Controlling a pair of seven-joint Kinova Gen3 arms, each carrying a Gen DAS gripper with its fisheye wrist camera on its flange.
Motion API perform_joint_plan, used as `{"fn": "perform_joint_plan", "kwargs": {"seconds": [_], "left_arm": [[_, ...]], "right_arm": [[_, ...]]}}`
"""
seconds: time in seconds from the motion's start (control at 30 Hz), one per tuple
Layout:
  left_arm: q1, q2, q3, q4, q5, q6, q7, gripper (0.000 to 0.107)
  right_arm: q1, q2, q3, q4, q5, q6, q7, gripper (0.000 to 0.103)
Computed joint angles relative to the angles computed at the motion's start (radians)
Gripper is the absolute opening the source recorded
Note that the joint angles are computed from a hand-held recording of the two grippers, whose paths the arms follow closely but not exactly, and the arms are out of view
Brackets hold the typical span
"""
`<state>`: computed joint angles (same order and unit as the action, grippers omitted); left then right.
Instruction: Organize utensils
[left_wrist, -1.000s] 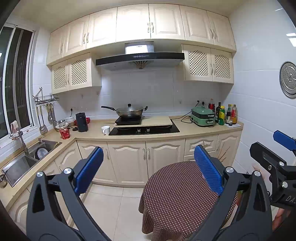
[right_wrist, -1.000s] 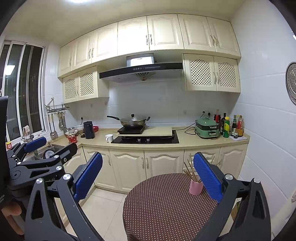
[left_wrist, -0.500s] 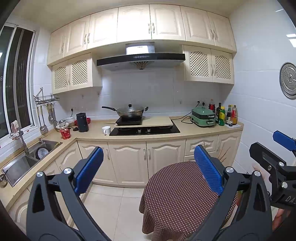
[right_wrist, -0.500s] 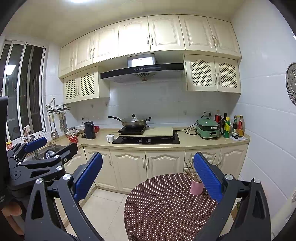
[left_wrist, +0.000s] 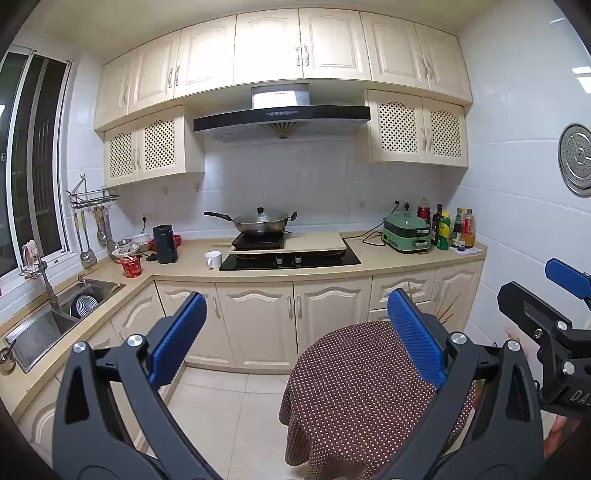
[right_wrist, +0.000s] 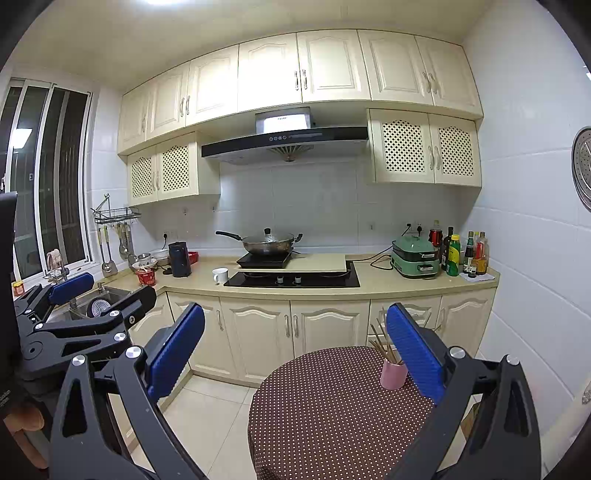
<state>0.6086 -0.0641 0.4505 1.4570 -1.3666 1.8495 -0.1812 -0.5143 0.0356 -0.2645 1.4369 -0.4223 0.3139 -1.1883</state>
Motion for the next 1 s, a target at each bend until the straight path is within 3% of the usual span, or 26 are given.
{"fn": "perform_joint_plan", "kwargs": {"seconds": [1.0], "left_arm": [[0.009,0.004,-0.001,-0.005,-0.001,0.013,0.003,0.096]], "right_arm": [[0.005,0.003,-0.001,0.003,-0.016,0.005,0.012,0.095]]}}
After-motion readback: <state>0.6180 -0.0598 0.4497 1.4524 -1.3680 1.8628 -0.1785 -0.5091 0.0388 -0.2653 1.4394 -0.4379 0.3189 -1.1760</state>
